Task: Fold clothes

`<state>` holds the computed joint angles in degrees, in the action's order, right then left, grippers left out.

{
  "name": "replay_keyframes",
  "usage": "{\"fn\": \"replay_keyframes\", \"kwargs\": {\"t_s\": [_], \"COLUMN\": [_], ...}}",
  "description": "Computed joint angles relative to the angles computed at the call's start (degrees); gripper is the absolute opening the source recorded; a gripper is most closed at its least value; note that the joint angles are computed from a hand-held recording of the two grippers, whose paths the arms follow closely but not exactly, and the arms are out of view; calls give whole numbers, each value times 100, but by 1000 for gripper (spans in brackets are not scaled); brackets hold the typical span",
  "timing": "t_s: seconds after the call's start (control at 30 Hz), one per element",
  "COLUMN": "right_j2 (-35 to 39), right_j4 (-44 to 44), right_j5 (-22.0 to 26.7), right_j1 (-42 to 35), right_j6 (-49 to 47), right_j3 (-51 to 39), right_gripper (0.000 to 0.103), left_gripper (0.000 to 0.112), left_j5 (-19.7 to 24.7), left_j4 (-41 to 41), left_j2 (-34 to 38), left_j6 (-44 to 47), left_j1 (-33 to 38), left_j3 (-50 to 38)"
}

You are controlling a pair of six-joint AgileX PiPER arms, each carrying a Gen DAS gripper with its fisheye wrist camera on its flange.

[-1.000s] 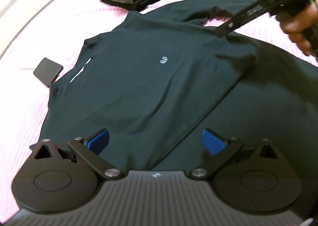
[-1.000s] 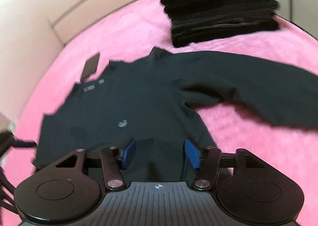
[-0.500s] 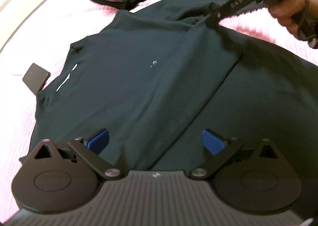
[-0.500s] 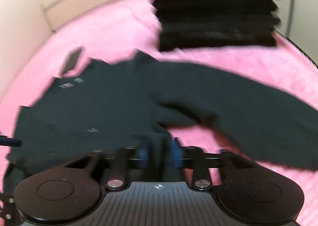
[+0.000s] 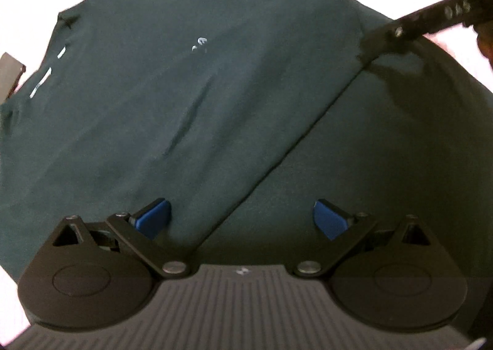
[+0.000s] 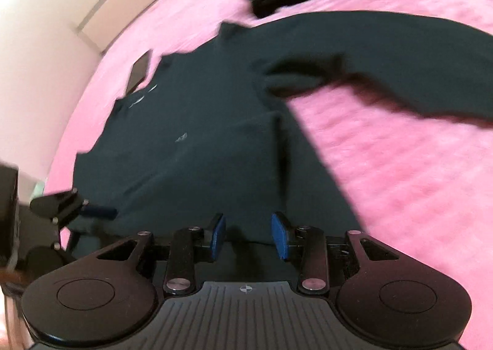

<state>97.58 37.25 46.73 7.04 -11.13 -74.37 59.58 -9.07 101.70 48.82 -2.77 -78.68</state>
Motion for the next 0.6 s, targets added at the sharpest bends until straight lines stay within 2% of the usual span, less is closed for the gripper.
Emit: {"fn": "replay_keyframes", "kwargs": {"t_s": [0.07,0.1,0.13,0.17,0.23,0.33,0.4,0.43,0.5,0.6], "right_j2": [-417,-588,-738,-869,-916,-751,-620,-556,-445,-316], "right_j4": [-34,-346,-696,-1064,-1537,-1418,-1102,-941,-572,6], "right_j5": [-147,-254,-343,-454,-595,-760,-1001,-1129,-1381,-1629], "right_j1": [-330,-506,-679,-875,-1361,-2159,-2475,-2597,-2814,-3078], "right_j6": [174,501,858,1245,1890,2356,2486,2519,2567,2406], "right_j3": [210,283,324,381,443,506,594,639,749,809], "right_gripper": [39,45,68,78,78,77,71,65,64,57], "left_gripper": [98,98,98,98,98,98,98,98,98,98], "left_j5": [71,119,165,186,221,124,21,-25,-13,14], "left_j4": [-44,-52,-51,-65,-122,-162,-163,-156,-156,-109], "left_j2": [-84,-108,-115,-117,-110,-53,-58,-68,14,95], "left_j6": [19,-1,-40,-82,-168,-305,-389,-445,-527,-649], "left_j1": [-18,-51,-92,-145,-286,-603,-832,-955,-1117,-1350], "left_j3": [-66,-122,-190,-245,-365,-538,-572,-576,-704,-857]}}
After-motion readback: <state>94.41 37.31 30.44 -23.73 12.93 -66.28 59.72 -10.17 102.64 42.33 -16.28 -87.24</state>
